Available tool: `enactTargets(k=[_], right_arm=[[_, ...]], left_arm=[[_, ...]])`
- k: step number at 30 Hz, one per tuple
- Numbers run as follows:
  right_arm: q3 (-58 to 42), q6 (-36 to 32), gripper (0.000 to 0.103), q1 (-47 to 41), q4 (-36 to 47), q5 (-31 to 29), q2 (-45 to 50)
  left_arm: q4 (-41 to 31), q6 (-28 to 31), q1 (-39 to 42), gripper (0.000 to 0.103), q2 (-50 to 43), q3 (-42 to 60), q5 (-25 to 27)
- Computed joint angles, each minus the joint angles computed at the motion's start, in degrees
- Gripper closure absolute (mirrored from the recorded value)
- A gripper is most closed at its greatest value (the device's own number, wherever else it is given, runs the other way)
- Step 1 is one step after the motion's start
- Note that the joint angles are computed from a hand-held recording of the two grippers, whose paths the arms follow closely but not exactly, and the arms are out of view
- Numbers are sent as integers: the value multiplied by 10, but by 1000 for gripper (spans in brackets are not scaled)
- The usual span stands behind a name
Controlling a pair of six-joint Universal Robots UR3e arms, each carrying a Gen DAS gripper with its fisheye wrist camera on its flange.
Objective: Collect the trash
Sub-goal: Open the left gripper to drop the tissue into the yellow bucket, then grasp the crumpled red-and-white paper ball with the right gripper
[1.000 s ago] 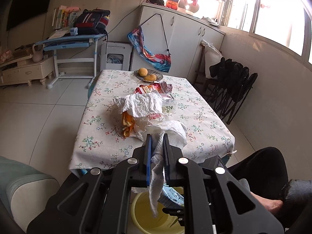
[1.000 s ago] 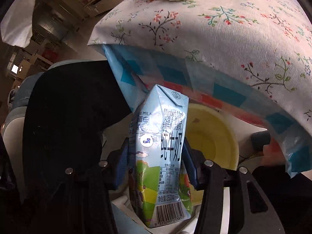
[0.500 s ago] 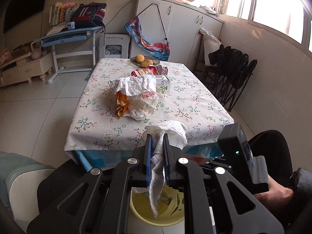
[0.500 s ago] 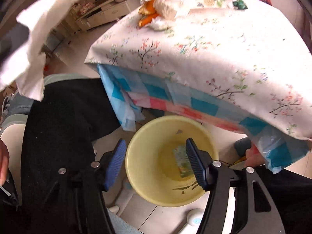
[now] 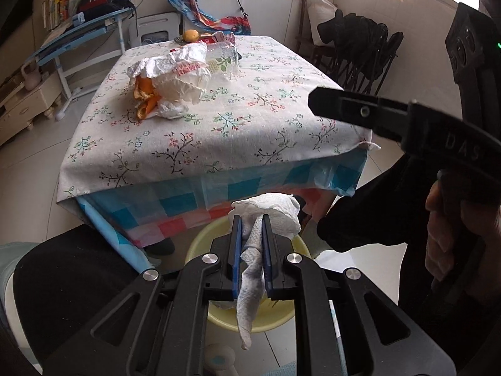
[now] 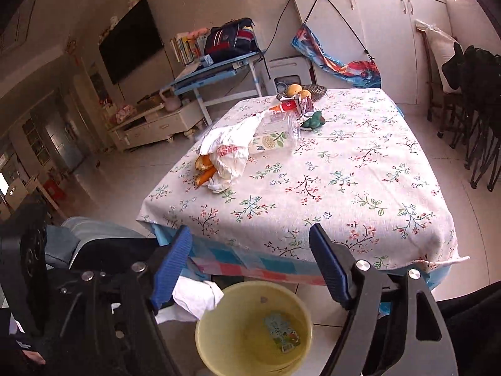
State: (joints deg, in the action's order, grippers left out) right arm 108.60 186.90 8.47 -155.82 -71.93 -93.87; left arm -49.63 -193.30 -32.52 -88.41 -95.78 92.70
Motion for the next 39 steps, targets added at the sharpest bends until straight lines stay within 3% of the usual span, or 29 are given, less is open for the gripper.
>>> enactTargets(k=[3,5,7,17,25,39], right_arm=[[1,6,27,-11,1,10,-4],[3,7,27,-16,12,14,-19],[9,8,27,-17,10,15,-24],[10,9,26,-18,5,17,-23],[3,11,26,-14,-2,18,-15],[-44,31,26,-21,17,51,39]], left_arm=[[-16,2,-8,85,-15,6,-4],[-23,0,-16,65,-24,10,8],[-23,-2,-21,54,-24,9,18],[-13,1,-40,41,-23,19,74],[68,-24,-64,22,-10,-7,202],[120,-34,47,17,43,-53,178]])
